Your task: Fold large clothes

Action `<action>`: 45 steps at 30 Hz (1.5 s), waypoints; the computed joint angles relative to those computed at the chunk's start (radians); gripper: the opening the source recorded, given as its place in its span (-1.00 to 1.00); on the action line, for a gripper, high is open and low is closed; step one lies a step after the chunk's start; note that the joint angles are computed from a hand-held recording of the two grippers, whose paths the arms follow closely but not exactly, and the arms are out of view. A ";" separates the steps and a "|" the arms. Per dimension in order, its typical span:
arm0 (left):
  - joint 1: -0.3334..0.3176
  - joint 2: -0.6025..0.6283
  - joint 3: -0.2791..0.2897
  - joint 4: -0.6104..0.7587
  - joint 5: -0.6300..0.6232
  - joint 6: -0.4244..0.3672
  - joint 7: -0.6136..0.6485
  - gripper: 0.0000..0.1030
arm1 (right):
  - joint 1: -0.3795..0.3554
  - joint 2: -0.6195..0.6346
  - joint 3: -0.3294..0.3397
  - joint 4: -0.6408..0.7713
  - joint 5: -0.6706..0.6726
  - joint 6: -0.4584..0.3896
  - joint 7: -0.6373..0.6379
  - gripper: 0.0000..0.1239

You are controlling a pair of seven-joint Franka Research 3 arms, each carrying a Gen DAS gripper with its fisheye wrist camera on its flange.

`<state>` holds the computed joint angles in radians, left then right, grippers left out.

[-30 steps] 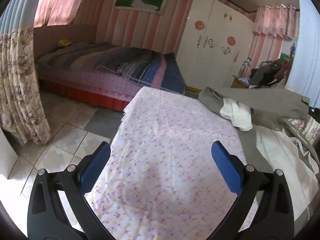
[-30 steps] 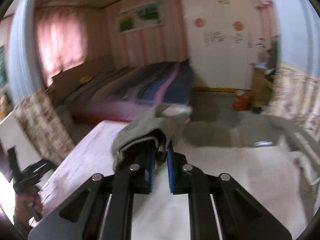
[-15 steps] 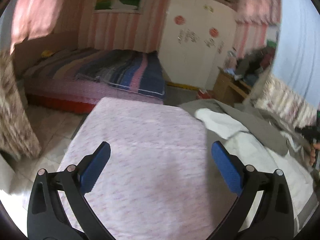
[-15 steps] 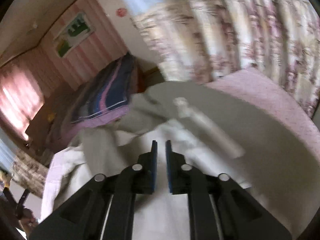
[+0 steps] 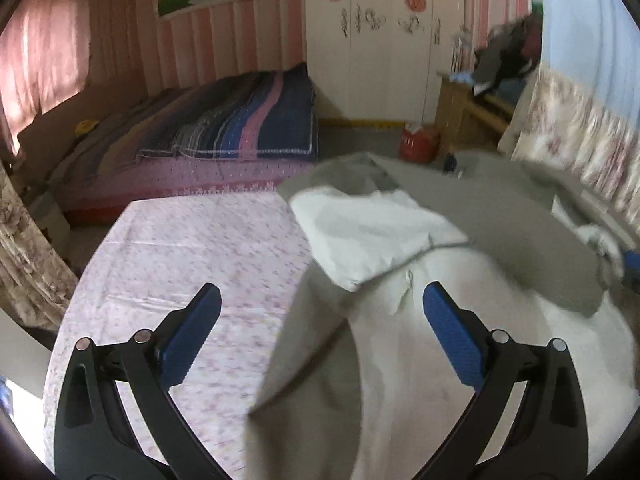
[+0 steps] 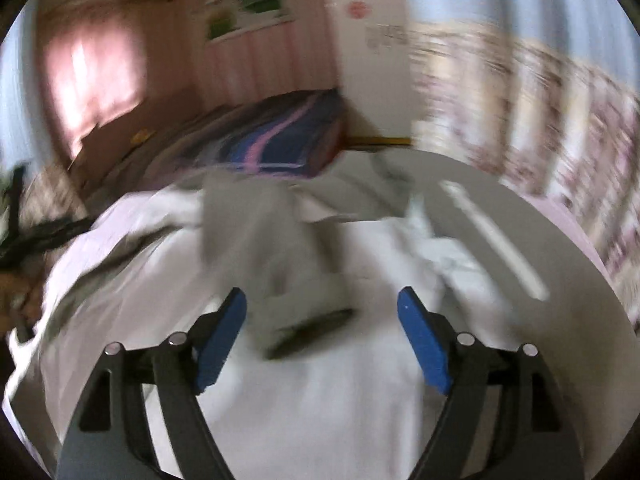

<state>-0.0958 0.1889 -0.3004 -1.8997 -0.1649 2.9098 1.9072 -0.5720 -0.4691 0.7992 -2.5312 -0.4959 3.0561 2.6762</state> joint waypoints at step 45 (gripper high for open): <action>0.379 0.282 -0.447 0.214 -0.003 0.134 0.266 -0.93 | 0.433 0.185 -0.579 0.103 0.170 0.132 -0.131 -0.78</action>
<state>0.2832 0.4711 -0.7476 -1.6858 -0.1677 3.0438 2.1737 -0.1394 -0.2845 0.2199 -2.4277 -0.3261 3.1879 2.5451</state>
